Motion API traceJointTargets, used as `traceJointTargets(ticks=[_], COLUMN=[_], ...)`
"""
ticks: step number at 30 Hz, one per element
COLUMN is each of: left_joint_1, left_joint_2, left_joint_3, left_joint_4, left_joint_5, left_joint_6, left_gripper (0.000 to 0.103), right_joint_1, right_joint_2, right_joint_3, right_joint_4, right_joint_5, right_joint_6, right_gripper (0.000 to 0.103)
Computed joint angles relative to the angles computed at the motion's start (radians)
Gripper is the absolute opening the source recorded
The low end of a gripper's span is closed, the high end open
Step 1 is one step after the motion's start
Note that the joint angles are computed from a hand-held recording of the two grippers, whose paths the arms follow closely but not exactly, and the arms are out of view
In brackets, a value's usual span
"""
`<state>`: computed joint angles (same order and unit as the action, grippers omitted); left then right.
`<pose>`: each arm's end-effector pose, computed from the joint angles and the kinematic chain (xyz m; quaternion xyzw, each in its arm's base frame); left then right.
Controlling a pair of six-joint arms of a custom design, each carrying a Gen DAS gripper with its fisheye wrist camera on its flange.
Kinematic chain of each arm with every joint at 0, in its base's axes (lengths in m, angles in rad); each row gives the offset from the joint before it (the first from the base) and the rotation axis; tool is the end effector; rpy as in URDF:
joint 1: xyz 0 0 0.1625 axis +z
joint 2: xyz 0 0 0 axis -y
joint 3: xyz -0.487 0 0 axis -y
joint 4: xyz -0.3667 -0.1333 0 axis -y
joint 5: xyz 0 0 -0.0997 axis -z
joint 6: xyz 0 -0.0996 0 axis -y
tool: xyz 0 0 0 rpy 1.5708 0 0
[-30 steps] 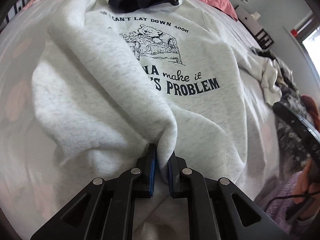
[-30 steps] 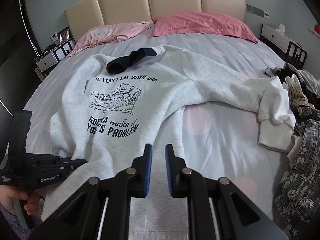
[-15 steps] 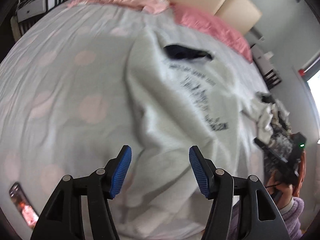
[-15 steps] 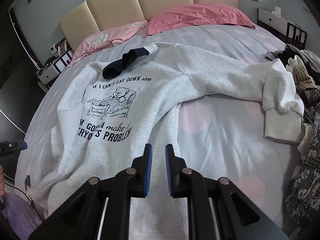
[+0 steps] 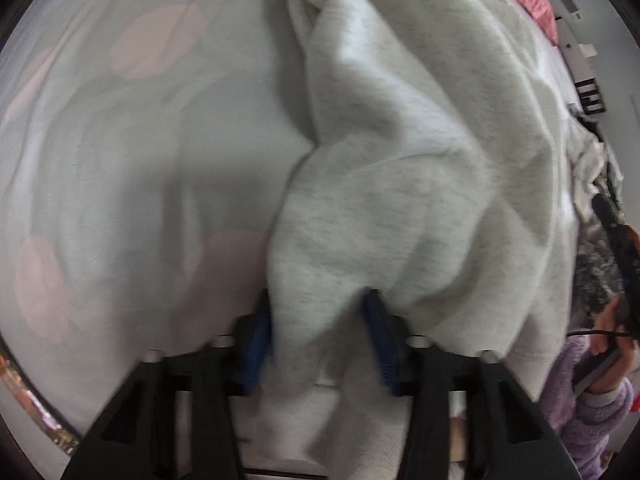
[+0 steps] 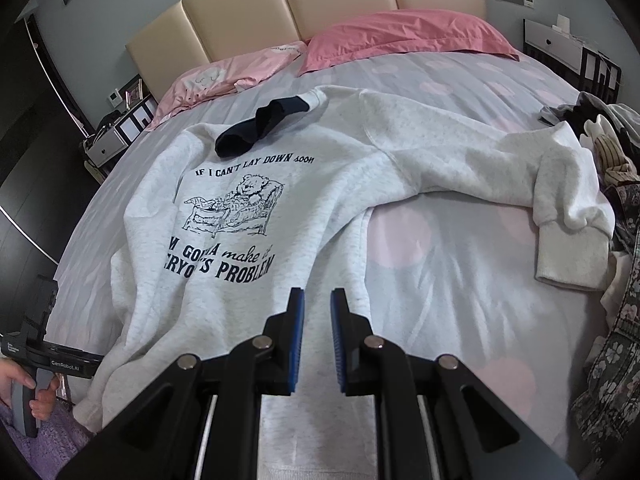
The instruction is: Fold clothes
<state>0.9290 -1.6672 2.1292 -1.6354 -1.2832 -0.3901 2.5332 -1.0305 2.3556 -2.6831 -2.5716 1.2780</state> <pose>-0.0719 -0.3661 0.3571 0.1498 0.9590 0.1006 0.2186 0.3777 -0.2028 0.1509 -0.0868 -0.8696 0.3889 0.2916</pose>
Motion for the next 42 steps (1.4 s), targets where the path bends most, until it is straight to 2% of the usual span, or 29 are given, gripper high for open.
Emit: traceJointTargets(ticks=[1, 3, 6, 10, 13, 15, 19, 23, 28, 32, 37, 39, 42], left_joint_1=[-0.01, -0.027, -0.04, -0.055, -0.088, -0.086, -0.082, -0.027, 0.095, 0.208, 0.329, 0.374, 0.432], left_joint_2=[-0.01, -0.035, -0.076, -0.093, -0.08, -0.056, -0.002, 0.068, 0.171, 0.283, 0.411, 0.455, 0.497], left_joint_3=[-0.003, -0.018, -0.064, -0.18, -0.281, -0.367, -0.512, -0.676, -0.806, -0.881, -0.869, -0.849, -0.819], left_joint_4=[0.006, 0.019, 0.032, 0.073, 0.126, 0.155, 0.203, 0.229, 0.114, 0.018, -0.086, -0.125, -0.229], left_joint_5=[0.011, 0.031, 0.043, 0.07, 0.145, 0.212, 0.395, 0.559, 0.693, 0.744, 0.812, 0.828, 0.837], left_joint_6=[-0.006, -0.024, -0.051, -0.021, -0.026, -0.014, -0.022, -0.006, 0.139, 0.23, 0.274, 0.269, 0.323], left_gripper=[0.017, 0.005, 0.005, 0.004, 0.004, 0.004, 0.004, 0.004, 0.004, 0.004, 0.004, 0.004, 0.009], right_joint_1=[0.0, -0.001, 0.0, -0.007, -0.018, -0.024, -0.034, -0.052, -0.079, -0.105, -0.122, -0.144, -0.179], right_joint_2=[-0.001, -0.002, -0.008, -0.014, -0.014, -0.014, -0.013, -0.013, -0.021, -0.025, -0.042, -0.039, -0.023], right_joint_3=[0.0, -0.001, 0.003, 0.008, 0.011, 0.013, 0.016, 0.023, 0.037, 0.044, 0.014, 0.017, 0.021], right_joint_4=[0.003, 0.013, 0.021, 0.032, 0.028, 0.024, 0.02, 0.013, 0.0, -0.003, 0.145, 0.132, 0.094], right_joint_5=[0.002, 0.005, 0.009, 0.022, 0.036, 0.043, 0.054, 0.062, 0.065, 0.055, -0.027, -0.035, -0.04], right_joint_6=[0.002, 0.009, 0.027, 0.049, 0.05, 0.047, 0.042, 0.041, 0.048, 0.05, 0.099, 0.081, 0.028], right_gripper=[0.014, 0.014, 0.014, 0.014, 0.014, 0.014, 0.014, 0.014, 0.014, 0.014, 0.014, 0.014, 0.014])
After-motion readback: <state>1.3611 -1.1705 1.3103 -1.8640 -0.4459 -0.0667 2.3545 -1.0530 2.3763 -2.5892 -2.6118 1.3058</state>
